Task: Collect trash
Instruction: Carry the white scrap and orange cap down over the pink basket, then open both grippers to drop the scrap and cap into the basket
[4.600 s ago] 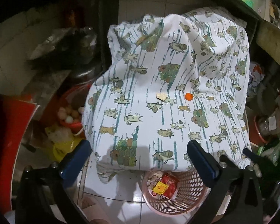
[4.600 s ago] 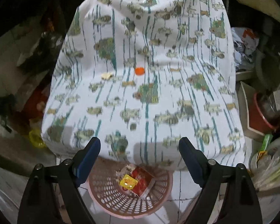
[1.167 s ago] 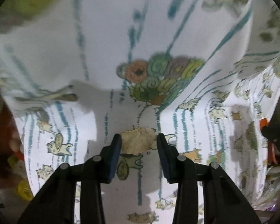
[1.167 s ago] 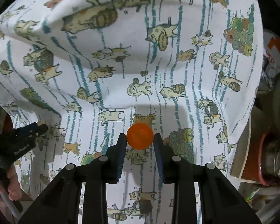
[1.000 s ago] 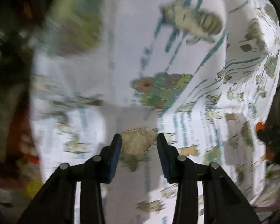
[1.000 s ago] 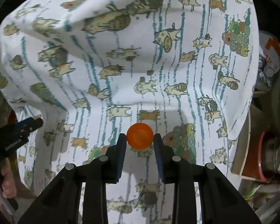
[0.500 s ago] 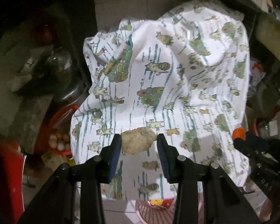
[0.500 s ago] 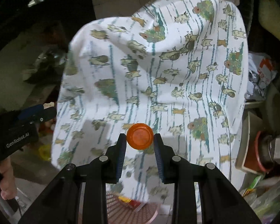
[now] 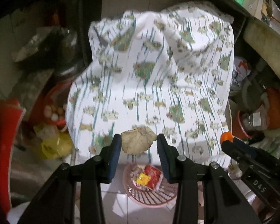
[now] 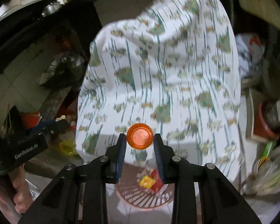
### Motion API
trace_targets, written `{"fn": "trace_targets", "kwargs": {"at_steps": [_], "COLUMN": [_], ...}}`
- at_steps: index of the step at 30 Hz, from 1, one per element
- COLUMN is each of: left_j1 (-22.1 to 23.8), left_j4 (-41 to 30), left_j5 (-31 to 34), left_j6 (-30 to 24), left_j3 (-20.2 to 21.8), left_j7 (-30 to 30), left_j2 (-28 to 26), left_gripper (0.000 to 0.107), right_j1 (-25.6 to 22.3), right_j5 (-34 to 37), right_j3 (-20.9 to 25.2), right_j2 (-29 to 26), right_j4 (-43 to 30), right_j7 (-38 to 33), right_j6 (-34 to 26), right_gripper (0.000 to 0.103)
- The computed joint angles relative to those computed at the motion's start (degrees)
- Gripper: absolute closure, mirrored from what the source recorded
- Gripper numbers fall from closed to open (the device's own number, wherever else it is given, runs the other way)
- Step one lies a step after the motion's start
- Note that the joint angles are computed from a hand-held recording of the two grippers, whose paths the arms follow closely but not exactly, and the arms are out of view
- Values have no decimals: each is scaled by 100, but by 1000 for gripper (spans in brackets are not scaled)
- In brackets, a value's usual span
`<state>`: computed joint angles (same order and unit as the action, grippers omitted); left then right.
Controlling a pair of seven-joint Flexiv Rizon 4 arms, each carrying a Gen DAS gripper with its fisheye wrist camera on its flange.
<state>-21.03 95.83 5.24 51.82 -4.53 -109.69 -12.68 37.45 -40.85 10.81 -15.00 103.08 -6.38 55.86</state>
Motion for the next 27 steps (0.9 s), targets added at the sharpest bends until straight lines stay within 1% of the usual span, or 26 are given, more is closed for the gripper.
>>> {"fn": "trace_targets", "kwargs": {"at_steps": [2, 5, 7, 8, 11, 14, 16, 18, 20, 22, 23, 24, 26, 27], "left_j1": [30, 21, 83, 81, 103, 59, 61, 94, 26, 11, 110, 139, 63, 25], "left_j4": [241, 535, 747, 833, 1003, 1087, 1150, 1241, 1229, 1270, 1373, 1394, 1327, 1309], "left_j5": [-177, -242, -501, -559, -817, -907, -1014, -1177, -1093, -1083, -1268, -1347, -1268, -1209], "left_j6": [217, 546, 733, 796, 849, 881, 952, 1136, 1224, 1412, 1654, 1724, 1689, 1658], "left_j3": [-45, -15, -88, -89, -158, -152, -167, -234, -169, -168, -311, -360, -290, -260], "left_j7": [82, -62, 123, 125, 317, 337, 378, 521, 537, 602, 796, 913, 1032, 1103], "left_j2": [-27, -80, -145, -194, -344, -526, -616, -733, -827, -928, -994, -1038, -1132, -1166], "left_gripper": [70, 70, 70, 70, 70, 70, 70, 70, 70, 70, 70, 70, 70, 70], "right_j1": [-40, -110, -130, -129, -148, -117, -84, -67, -59, -120, -190, -256, -169, -85], "right_j5": [290, 806, 1074, 1186, 1584, 1877, 2065, 2263, 2420, 2563, 2638, 2692, 2698, 2696], "right_j3": [67, 133, 141, 137, 164, 112, 80, 62, 37, 105, 205, 302, 203, 109], "right_j2": [-91, -236, -338, -395, -622, -873, -1005, -1154, -1287, -1427, -1512, -1595, -1665, -1700], "right_j4": [86, 190, 281, 322, 408, 541, 601, 659, 716, 641, 546, 437, 371, 390], "right_j7": [63, 85, 105, 132, 134, 213, 296, 368, 410, 303, 155, -39, -134, -82], "right_j6": [105, 366, 562, 638, 1008, 1582, 1795, 1989, 2194, 2154, 2034, 1916, 1891, 1993], "right_gripper": [71, 71, 71, 71, 71, 71, 71, 71, 71, 71, 71, 71, 71, 71]}}
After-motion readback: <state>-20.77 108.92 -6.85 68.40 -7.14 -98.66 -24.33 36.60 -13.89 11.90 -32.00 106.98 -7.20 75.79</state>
